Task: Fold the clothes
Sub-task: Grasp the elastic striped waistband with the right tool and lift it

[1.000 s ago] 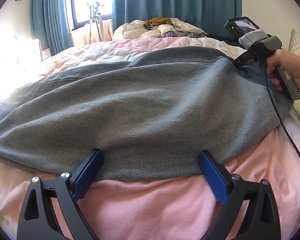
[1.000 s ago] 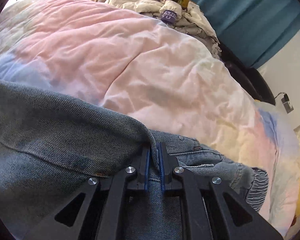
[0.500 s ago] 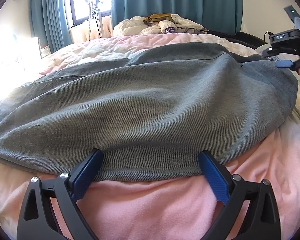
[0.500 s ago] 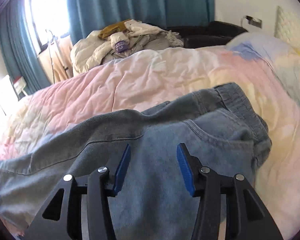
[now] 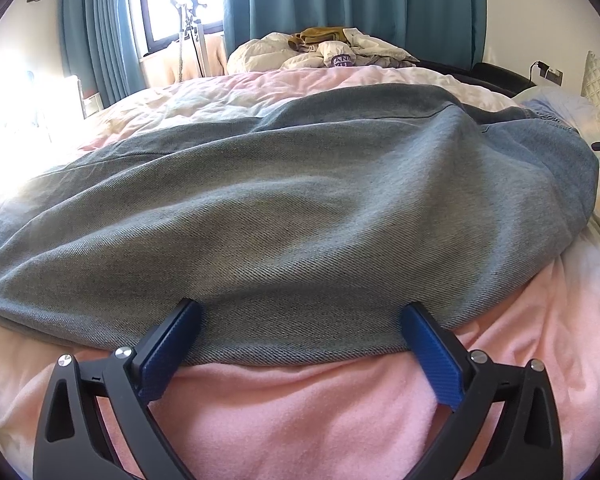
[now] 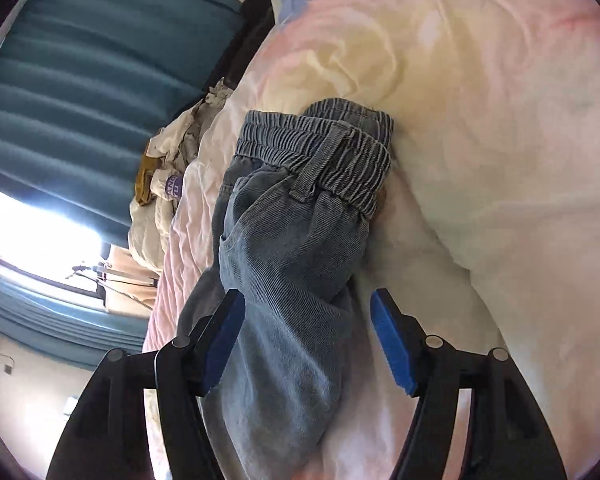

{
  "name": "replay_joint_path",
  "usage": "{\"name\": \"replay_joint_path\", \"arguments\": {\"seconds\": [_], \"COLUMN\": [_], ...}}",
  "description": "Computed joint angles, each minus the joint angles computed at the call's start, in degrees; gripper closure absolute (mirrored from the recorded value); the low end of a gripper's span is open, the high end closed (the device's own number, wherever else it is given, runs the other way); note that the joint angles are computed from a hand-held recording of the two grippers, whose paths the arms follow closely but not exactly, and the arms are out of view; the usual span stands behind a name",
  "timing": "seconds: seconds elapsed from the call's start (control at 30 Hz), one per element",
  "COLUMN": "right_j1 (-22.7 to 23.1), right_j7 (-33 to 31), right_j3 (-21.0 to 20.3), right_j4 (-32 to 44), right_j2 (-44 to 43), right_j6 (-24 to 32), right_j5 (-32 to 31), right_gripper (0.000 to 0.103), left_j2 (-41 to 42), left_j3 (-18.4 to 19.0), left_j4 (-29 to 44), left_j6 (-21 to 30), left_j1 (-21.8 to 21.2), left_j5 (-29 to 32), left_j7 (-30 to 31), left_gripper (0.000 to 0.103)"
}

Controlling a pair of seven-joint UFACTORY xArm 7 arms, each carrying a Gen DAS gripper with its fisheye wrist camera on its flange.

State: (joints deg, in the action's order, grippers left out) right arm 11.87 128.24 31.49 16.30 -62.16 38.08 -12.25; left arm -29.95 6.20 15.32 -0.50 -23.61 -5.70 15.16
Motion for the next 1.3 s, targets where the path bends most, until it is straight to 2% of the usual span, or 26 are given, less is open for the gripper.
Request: {"name": "replay_joint_path", "arguments": {"seconds": [0.1, 0.17, 0.27, 0.37, 0.43, 0.5, 0.63, 0.7, 0.77, 0.87, 0.97, 1.1, 1.2, 1.3], "right_j1": [-1.93, -4.04, -8.08, -13.56, -15.86, -16.99, -19.83, -20.64, -20.49, -19.22, -18.22, -13.56, -11.37, -10.66], "right_j7": [-1.0, -1.85, -1.18, 8.03, 12.63, 12.7, 11.71, 8.79, 5.77, 6.62, 12.67, 17.77, 15.32, 11.4], "right_j3": [-1.19, -1.59, 0.07, 6.02, 9.34, 10.07, 11.27, 10.36, 9.16, 8.84, 10.92, 11.47, 8.23, 3.91], "right_j4": [-2.07, -2.99, -4.46, -9.92, -11.69, -11.27, -9.92, -9.01, -8.25, -10.11, -13.35, -14.99, -14.19, -14.85], "right_j2": [1.82, 3.51, 4.31, -0.34, -3.0, -3.55, -5.65, -5.46, -4.61, -5.77, -9.26, -13.91, -14.24, -11.0], "right_j6": [-4.24, -7.72, -12.3, -23.01, -26.23, -26.24, -26.24, -26.49, -26.17, -26.75, -27.91, -20.78, -14.69, -15.74], "right_j5": [-1.16, -2.36, -4.48, -4.48, -3.65, -4.04, -5.51, -6.62, -6.93, -4.86, -1.82, -1.24, -3.9, -5.72], "right_gripper": [0.034, 0.032, 0.031, 0.031, 0.029, 0.028, 0.027, 0.027, 0.027, 0.027, 0.027, 0.027, 0.027, 0.027], "left_j2": [-0.17, -0.91, -1.93, -3.02, -5.32, -8.85, -19.15, -22.26, -23.54, -21.98, -17.02, -11.07, -8.99, -7.43], "left_j3": [0.21, 2.62, 4.38, 3.86, 3.94, 3.3, 6.7, 7.08, 7.73, 8.26, 8.98, 8.33, 6.4, 4.55], "left_j4": [0.43, 1.05, 2.18, 3.12, 2.25, 0.61, -1.28, -0.52, 0.18, 2.36, 6.25, 10.63, 11.37, 11.26], "left_j6": [1.13, 3.34, 7.07, 10.1, 9.79, 8.96, 13.75, 17.03, 16.71, 15.24, 15.69, 18.99, 19.73, 18.22], "left_j1": [-0.08, -2.01, -3.41, -3.11, -3.41, -3.16, -6.43, -6.43, -6.64, -6.18, -4.81, -0.68, 2.61, 4.68], "left_j5": [0.1, -0.45, -1.94, -2.95, -4.25, -4.73, -7.07, -8.91, -10.82, -11.87, -12.79, -14.56, -15.02, -14.78], "left_j7": [0.24, 2.12, 5.39, 8.85, 11.21, 12.78, 17.04, 17.19, 17.82, 18.75, 18.74, 16.51, 15.77, 15.36], "left_gripper": [0.001, 0.001, 0.001, 0.001, 0.001, 0.001, 0.001, 0.001, 0.001, 0.001, 0.001, 0.001, 0.001, 0.001]}}
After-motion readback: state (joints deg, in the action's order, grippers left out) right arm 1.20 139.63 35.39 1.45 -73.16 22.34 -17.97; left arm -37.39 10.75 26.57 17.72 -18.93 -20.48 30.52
